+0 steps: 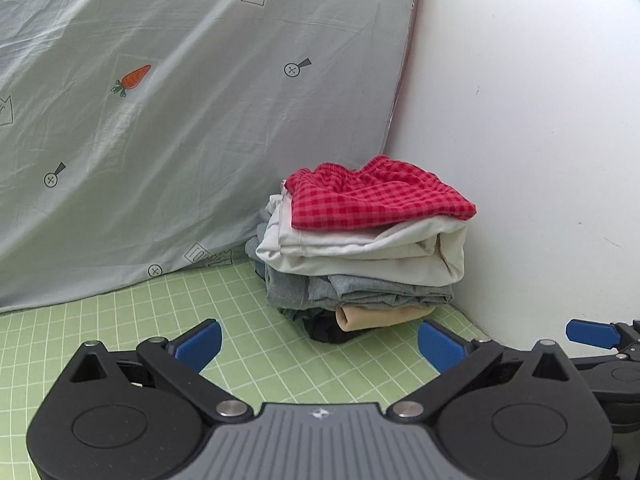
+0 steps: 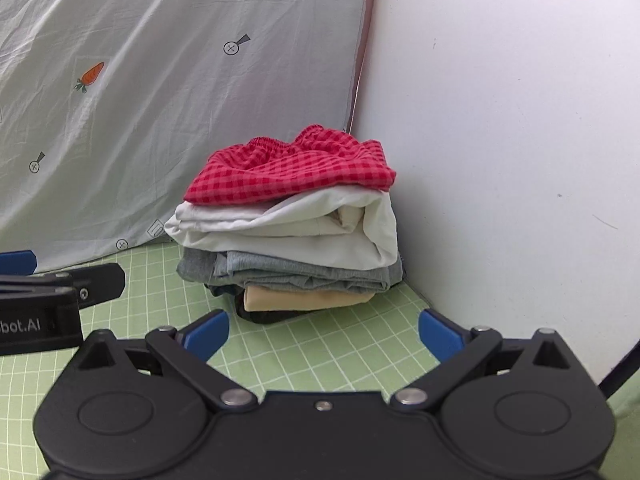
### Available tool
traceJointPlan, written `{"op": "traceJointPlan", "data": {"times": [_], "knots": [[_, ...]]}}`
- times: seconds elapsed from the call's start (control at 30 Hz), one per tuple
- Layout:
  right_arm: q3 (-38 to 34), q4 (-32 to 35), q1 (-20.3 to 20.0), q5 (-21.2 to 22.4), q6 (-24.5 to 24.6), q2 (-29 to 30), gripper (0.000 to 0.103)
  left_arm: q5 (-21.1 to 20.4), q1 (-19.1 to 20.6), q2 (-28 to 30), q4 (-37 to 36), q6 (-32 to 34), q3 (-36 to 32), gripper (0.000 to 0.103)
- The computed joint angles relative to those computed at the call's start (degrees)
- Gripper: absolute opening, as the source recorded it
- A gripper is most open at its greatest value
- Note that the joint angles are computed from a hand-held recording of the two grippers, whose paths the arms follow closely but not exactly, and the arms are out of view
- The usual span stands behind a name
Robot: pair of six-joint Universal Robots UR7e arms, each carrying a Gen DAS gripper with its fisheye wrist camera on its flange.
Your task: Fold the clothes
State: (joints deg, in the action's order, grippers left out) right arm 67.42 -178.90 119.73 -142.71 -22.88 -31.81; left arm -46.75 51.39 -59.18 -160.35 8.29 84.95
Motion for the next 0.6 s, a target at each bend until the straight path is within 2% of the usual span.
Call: {"op": "traceJointPlan", "data": {"times": [0.1, 0.23, 0.33, 0.6], "knots": [[8.06, 1.44, 0.6, 0.75, 6.43, -4.3, 0.102, 2.07, -0.96, -3.65, 1.86, -4.3, 5.64, 0.103], [13.65, 1.8, 1.38, -1.78, 11.25, -6.36, 0.102, 5.92, -2.44, -6.98, 3.4, -5.95, 11.19, 0.103], [17.26, 3.59, 1.68, -1.46, 15.77, -8.25, 0.102, 7.37, -3.19, -8.8, 3.94, -6.13, 14.01, 0.103], [21.3, 4.85, 2.89, -1.99, 19.04, -9.67, 0.102, 8.41, -4.27, -13.06, 7.09, -9.04, 18.24, 0.103]]}}
